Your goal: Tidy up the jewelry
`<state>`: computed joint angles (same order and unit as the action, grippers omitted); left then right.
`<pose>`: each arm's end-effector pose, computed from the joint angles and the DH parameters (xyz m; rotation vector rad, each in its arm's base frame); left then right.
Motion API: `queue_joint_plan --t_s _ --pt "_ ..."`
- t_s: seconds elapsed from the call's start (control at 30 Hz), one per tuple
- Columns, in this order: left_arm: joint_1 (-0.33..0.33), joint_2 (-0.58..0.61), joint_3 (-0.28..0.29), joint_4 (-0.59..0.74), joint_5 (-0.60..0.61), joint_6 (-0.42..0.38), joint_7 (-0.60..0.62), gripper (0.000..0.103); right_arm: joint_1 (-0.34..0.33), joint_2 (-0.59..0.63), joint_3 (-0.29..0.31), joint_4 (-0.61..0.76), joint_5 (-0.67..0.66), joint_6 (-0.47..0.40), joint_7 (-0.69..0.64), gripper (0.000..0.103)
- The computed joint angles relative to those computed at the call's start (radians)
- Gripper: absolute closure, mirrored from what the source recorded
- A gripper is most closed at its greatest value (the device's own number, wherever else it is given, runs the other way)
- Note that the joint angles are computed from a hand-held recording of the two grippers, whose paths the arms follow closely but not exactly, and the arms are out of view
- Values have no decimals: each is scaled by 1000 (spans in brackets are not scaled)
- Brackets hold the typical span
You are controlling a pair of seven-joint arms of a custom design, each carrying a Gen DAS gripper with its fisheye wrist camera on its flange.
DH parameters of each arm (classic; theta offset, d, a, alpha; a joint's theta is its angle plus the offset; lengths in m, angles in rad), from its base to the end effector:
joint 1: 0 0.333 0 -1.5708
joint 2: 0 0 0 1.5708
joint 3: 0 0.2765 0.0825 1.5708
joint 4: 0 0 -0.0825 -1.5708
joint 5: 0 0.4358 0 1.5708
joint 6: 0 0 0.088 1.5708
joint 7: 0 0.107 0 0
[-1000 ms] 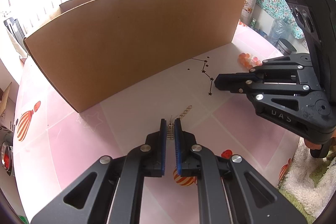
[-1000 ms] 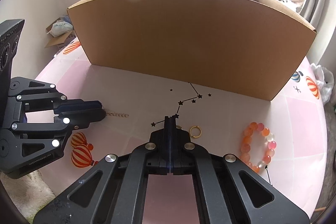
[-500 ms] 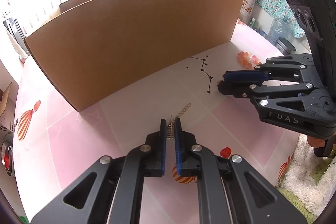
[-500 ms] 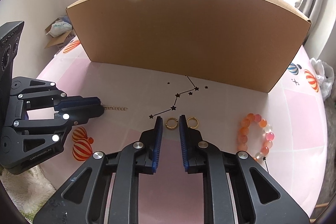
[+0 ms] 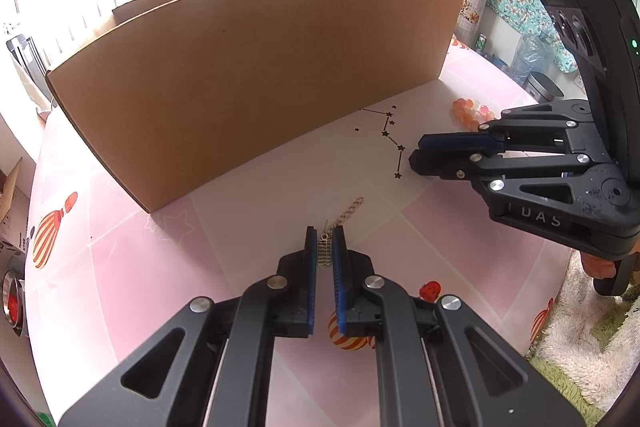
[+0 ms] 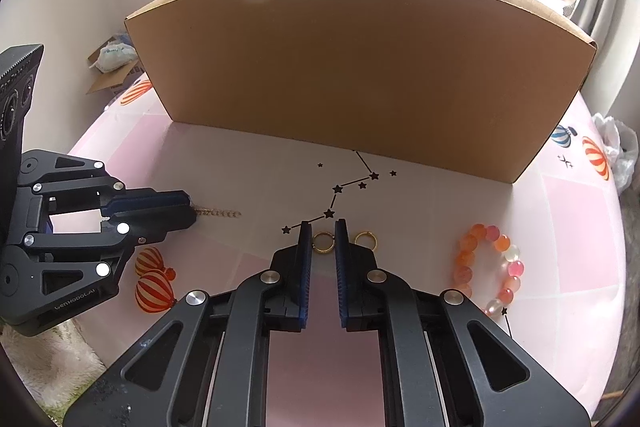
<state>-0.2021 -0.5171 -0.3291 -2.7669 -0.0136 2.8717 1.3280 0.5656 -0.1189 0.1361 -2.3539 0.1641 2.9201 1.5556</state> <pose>0.4047 -0.2199 0.3580 -1.6083 2.1482 -0.6738 0.4482 0.3659 0.3853 -2.1761 1.1837 -0.2911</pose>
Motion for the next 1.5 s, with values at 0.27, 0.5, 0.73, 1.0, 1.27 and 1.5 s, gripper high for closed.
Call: queue_joint_plan --t_s 0.27,0.5,0.73,1.0,1.27,1.5 --pt "-2 -20 -1 -15 -2 12 -6 96 5 -7 -7 -1 39 7 -36 94" --pt "-64 -82 61 -51 -67 54 45 96 81 -52 -68 -30 217 54 -181 94" --pt "-196 -139 207 -33 -209 144 225 100 196 -75 -176 66 659 42 -627 94" --pt "-211 -13 280 162 -292 165 407 103 110 62 -182 346 806 -117 -832 94" --pt "-206 12 274 205 -417 12 520 102 -6 80 -104 377 860 -157 -852 94" --pt "-136 63 152 170 -444 -112 414 78 -56 -43 -61 228 1067 -207 -978 94"
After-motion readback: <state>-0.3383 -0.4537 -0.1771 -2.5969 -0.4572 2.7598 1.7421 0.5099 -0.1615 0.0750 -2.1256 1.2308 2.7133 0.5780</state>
